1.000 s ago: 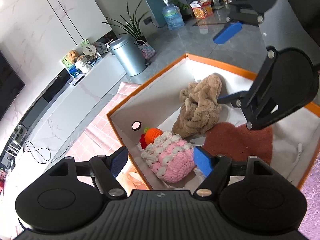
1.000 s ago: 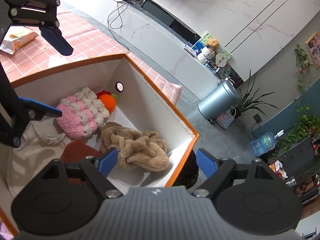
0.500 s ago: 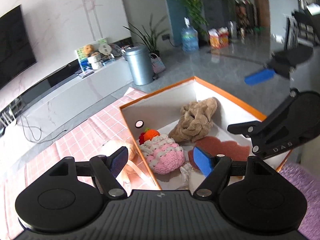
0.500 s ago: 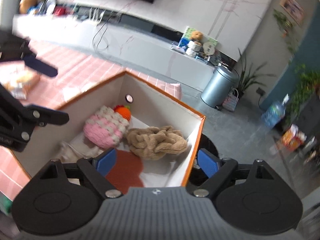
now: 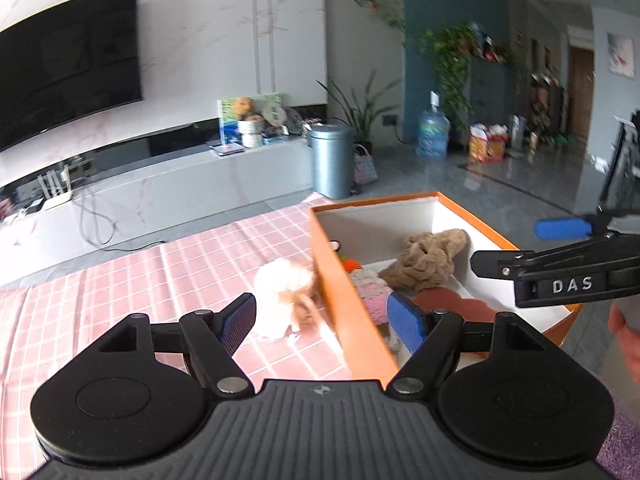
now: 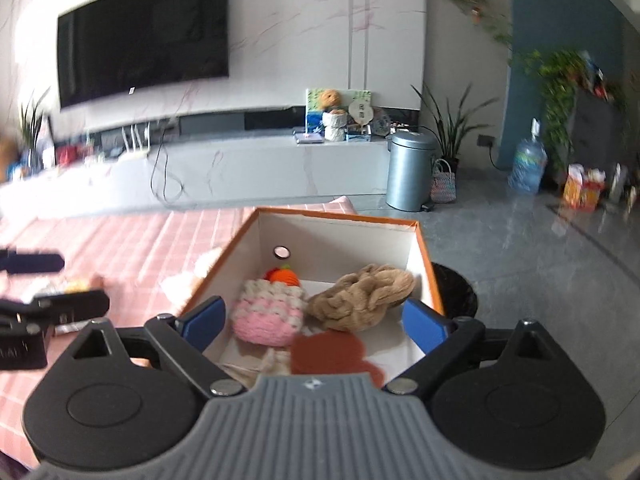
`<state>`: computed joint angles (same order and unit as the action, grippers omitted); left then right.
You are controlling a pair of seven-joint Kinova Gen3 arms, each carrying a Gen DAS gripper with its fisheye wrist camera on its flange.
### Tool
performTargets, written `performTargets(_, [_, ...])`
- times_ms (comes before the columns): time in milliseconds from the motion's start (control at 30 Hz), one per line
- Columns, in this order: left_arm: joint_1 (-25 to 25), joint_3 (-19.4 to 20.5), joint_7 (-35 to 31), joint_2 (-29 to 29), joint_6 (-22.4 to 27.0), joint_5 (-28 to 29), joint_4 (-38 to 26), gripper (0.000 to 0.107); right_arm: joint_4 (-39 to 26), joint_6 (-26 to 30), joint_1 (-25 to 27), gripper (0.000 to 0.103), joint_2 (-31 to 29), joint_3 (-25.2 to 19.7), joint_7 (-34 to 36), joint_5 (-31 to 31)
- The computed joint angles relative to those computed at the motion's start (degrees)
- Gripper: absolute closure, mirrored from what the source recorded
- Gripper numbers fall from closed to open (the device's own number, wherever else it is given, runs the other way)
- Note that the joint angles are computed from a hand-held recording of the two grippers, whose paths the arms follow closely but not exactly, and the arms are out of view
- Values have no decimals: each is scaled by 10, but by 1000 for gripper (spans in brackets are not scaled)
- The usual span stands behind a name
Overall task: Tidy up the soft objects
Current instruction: 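Move both grippers back over the white cloth and wipes pack on the table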
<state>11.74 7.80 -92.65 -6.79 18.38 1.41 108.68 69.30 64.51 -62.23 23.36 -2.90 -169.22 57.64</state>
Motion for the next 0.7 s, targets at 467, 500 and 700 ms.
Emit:
performTargets(467, [-19, -43, 20, -75, -29, 39, 95, 20, -31, -27, -57, 6, 41, 8, -86, 43])
performTargets(500, [-18, -49, 19, -81, -33, 43, 103, 20, -34, -35, -61, 6, 46, 10, -91, 45])
performTargets(700, [-4, -98, 1, -100, -35, 73, 130, 20, -79, -70, -71, 6, 79, 19, -45, 20])
